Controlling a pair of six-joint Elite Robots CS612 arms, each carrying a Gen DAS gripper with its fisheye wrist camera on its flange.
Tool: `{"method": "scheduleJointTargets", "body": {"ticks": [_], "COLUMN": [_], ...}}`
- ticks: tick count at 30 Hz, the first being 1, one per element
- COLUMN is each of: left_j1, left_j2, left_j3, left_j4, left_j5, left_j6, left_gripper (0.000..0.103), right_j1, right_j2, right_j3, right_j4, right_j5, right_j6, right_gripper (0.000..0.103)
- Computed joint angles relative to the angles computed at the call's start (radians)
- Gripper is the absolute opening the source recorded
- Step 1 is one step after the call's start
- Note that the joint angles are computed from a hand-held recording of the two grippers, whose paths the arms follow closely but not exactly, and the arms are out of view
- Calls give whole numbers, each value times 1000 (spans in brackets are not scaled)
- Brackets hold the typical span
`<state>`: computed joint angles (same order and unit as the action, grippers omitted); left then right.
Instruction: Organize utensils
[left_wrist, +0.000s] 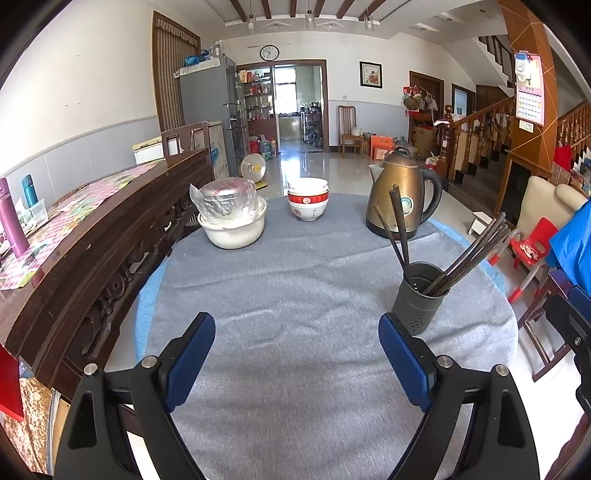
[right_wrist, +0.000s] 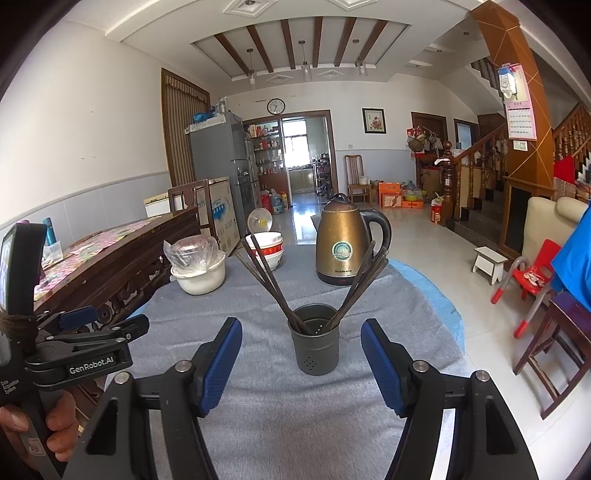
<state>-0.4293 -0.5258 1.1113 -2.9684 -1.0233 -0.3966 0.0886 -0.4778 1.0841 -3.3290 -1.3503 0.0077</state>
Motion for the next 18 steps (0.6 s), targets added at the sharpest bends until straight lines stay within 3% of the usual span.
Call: {"method": "scheduleJointTargets", "body": {"ticks": [14,18], "left_j1": [-22,-30], "left_j2": [-34,-43], "left_j3": [56,71], "left_j4": [-48,-71], "left_j5": [55,73], "left_j6": [11,25], "left_gripper": [90,90], "right_j1": [-14,-15], "right_j2": [-29,-38], "right_j3": [59,73], "right_j4": [-79,-93], "right_j5": [20,-4], "right_j6": [32,45], "right_gripper": [71,71]}}
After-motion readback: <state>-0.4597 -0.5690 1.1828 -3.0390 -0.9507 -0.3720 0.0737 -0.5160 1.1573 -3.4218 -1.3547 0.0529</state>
